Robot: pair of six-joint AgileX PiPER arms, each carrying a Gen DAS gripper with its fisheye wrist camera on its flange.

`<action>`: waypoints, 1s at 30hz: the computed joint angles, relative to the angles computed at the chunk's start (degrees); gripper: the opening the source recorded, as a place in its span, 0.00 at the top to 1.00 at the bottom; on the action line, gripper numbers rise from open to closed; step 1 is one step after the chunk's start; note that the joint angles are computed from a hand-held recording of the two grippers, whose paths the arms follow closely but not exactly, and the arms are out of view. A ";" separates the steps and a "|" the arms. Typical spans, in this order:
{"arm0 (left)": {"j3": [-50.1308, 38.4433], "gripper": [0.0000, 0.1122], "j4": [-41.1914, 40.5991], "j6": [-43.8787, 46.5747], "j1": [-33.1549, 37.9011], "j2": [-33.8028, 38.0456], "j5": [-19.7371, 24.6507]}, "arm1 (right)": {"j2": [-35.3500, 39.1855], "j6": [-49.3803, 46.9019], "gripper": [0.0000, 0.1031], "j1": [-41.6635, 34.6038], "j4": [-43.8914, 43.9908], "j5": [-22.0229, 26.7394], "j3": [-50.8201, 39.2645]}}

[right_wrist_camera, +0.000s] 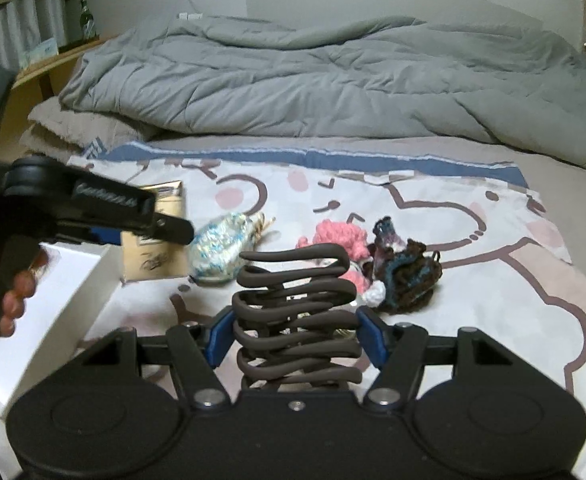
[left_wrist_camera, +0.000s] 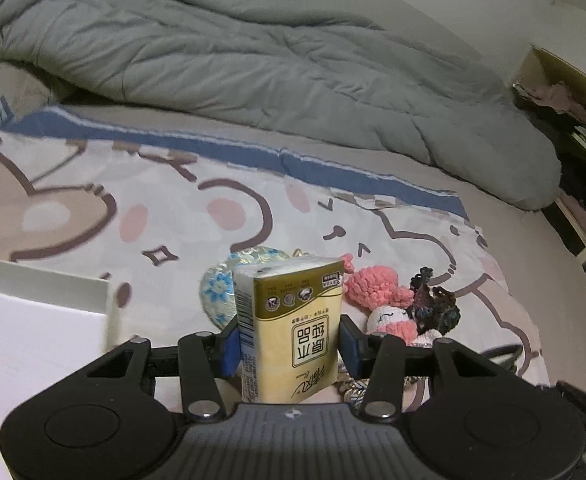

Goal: Organize objects
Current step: 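Grasp the yellow tissue pack with the left gripper while the right gripper grasps the brown coiled hair tie, then carry the tissue pack and the coiled hair tie into the white tray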

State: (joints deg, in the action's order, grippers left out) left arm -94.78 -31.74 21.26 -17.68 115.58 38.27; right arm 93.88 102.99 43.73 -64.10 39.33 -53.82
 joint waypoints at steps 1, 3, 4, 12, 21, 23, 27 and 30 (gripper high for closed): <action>0.60 0.56 -0.56 1.14 0.52 -0.77 0.30 | -0.03 0.30 0.37 0.56 0.22 0.75 -0.50; 2.33 0.56 -1.82 3.98 1.73 -2.72 0.71 | 0.13 0.28 0.37 1.38 1.16 2.26 -1.90; 2.76 0.56 -2.08 5.01 2.18 -3.32 0.91 | 0.23 0.11 0.37 1.77 1.90 3.14 -2.81; 6.59 0.56 -4.85 13.88 7.37 -8.60 3.68 | 0.93 2.52 0.37 5.73 3.41 9.11 -8.15; 8.64 0.56 -6.83 20.66 13.02 -11.52 7.21 | 3.71 3.04 0.37 8.35 7.14 12.65 -13.72; 8.51 0.56 -7.43 21.36 14.12 -11.51 8.60 | 4.00 2.91 0.37 8.72 8.06 12.99 -14.55; 8.64 0.56 -7.89 22.70 15.55 -11.86 10.15 | 4.68 2.25 0.37 9.83 8.28 14.61 -16.08; 8.04 0.56 -8.69 23.42 16.62 -11.67 11.70 | 4.69 2.91 0.37 10.26 8.14 15.03 -16.49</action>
State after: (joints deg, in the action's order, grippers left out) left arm -86.74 -40.44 44.68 -1.07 103.91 49.97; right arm 98.56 105.90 53.99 -55.95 54.36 -70.31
